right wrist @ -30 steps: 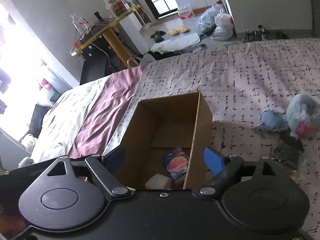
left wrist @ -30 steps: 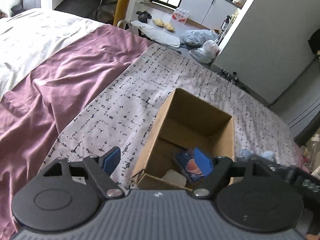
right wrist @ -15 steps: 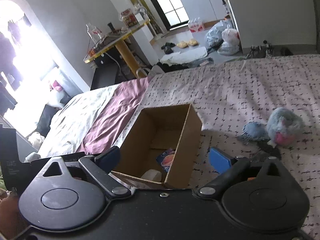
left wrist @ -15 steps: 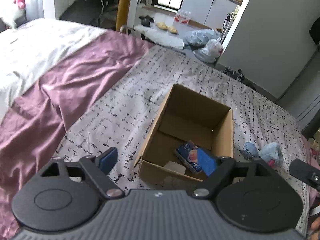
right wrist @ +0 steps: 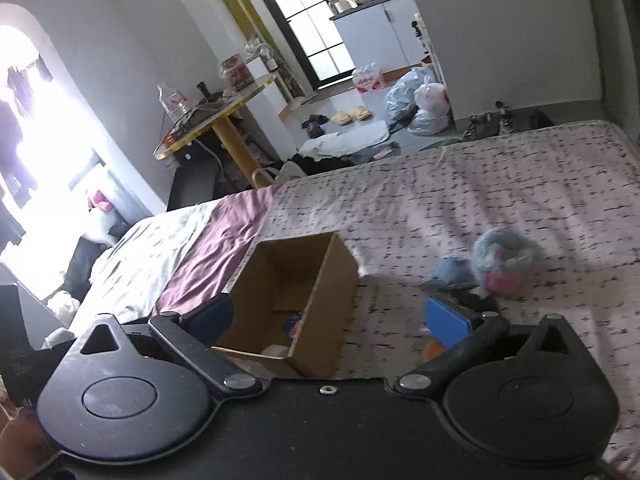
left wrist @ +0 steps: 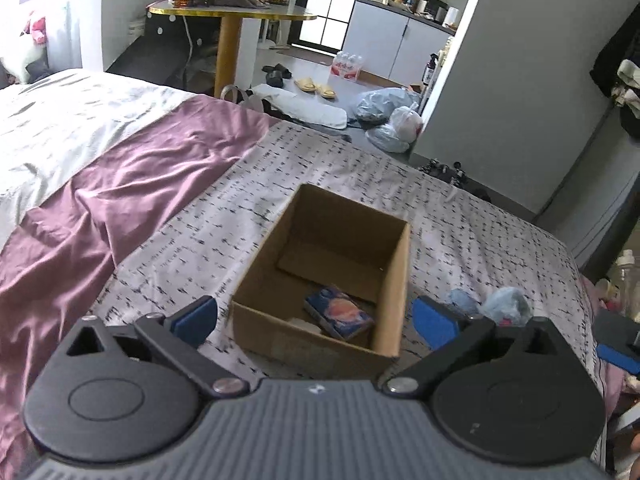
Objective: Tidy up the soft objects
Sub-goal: 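Open both tools to drop the cloth and card box into the cardboard box, then move both tools back toward the plush burger and black plastic bag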
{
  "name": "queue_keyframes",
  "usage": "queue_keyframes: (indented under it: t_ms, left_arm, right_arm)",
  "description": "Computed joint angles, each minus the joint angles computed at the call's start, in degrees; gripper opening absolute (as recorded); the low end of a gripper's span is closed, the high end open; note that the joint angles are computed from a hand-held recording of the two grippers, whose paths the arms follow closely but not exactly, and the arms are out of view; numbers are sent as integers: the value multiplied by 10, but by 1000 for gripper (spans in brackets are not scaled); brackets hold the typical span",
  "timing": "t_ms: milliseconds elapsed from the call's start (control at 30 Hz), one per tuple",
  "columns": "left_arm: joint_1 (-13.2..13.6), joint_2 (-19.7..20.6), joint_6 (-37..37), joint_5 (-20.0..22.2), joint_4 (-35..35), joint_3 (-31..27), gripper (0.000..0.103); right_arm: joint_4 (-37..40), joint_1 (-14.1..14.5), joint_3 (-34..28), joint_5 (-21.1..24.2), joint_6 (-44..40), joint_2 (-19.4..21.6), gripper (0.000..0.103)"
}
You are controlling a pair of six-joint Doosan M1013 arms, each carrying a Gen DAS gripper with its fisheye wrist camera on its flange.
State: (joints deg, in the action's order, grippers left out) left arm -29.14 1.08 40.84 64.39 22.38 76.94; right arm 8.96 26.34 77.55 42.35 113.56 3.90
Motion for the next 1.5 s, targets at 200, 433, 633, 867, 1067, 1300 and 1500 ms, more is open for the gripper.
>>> queue_keyframes:
  t_ms: [200, 433, 633, 867, 1067, 1300, 1500]
  left_arm:
    - [-23, -2, -16, -4, 19, -1, 103]
    - [-41, -1, -33, -7, 33, -4, 103]
    - [-53, 3, -36, -2, 42, -7, 103]
    - [-70, 10, -47, 5, 70, -13, 103]
    - [-78, 22, -42, 7, 66, -22, 103]
    - [-81, 31, -60, -17, 57, -16, 103]
    - [-81, 42, -54, -32, 39, -11, 100]
  right_arm:
    - [-4, -13, 18, -8, -10, -17, 103]
    - [26, -30, 36, -21, -43, -30, 103]
    - [33, -40, 47, -22, -50, -39, 103]
    - [60, -58, 74, -49, -62, -52, 103]
    - [98, -71, 84, -48, -91, -50, 103]
    - [140, -90, 88, -34, -113, -38, 101]
    - [145, -98, 69, 10, -86, -13, 96]
